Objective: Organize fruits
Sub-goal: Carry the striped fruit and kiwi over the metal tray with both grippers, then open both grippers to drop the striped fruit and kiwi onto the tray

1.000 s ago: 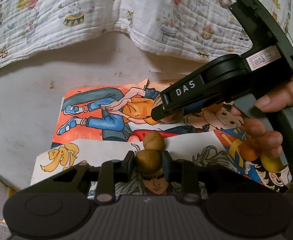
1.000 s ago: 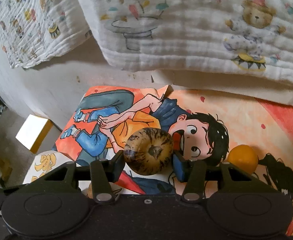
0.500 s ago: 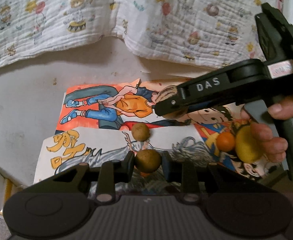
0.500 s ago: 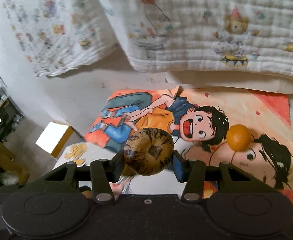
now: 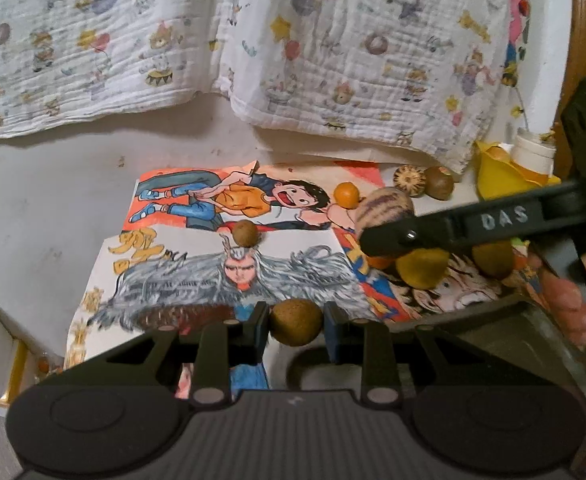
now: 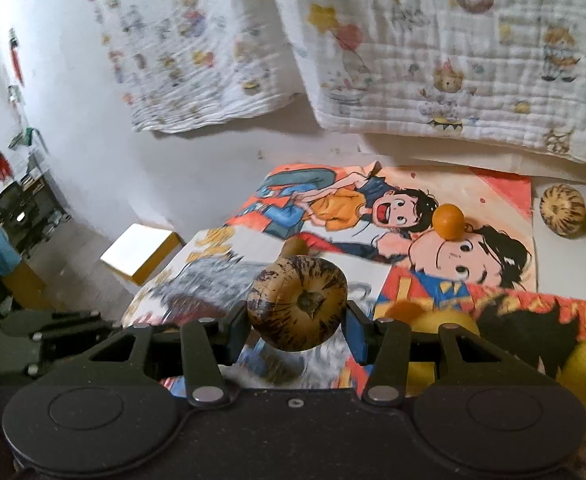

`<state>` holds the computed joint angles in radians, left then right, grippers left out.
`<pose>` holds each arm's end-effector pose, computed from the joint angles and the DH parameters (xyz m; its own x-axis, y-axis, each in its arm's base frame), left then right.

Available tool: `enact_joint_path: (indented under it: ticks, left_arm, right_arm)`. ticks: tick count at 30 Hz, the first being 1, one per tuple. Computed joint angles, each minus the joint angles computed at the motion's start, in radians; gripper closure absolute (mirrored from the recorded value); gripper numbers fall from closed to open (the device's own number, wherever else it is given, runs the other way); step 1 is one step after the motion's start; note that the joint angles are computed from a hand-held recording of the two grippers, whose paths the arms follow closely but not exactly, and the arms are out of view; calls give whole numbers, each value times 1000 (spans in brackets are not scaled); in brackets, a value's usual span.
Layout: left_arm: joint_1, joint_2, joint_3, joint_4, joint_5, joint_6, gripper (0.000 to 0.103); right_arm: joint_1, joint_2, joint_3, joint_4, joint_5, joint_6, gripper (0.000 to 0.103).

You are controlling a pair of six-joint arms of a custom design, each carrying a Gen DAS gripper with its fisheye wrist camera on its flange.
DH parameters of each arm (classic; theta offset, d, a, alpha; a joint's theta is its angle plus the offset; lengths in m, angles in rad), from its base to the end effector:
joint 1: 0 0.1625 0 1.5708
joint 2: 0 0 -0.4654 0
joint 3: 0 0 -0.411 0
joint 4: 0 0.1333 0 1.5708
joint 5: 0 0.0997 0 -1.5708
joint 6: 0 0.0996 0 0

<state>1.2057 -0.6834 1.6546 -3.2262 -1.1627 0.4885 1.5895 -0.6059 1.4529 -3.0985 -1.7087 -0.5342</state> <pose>-0.0984 -0.7416 0.1092 -0.7063 0.4222 -0.5682 0.6887 0.5953 -0.4138 0.1344 -0.7919 0.1057 -0.8463 -0.3371 0.4124 -0.5176 0.7034 -0.4873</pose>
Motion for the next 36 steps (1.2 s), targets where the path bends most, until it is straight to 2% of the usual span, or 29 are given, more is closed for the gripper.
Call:
enact_joint_path:
  ticks: [10, 14, 19, 30, 36]
  left_arm:
    - [-16, -78, 177, -99, 3, -55, 71]
    - [-17, -107, 231, -112, -11, -51, 71]
    - [-18, -141, 294, -117, -32, -26, 71]
    - [-26, -173, 369, -95, -52, 30, 71]
    - [-31, -175, 378, -82, -33, 54, 71]
  right_arm:
    - [-7, -107, 258, -133, 31, -58, 52]
    - [-6, -134, 348, -196, 19, -65, 52]
    - [1, -148, 454, -311, -20, -125, 52]
    - [15, -136, 581, -472, -82, -227, 51]
    - [13, -136, 591, -482, -113, -214, 51]
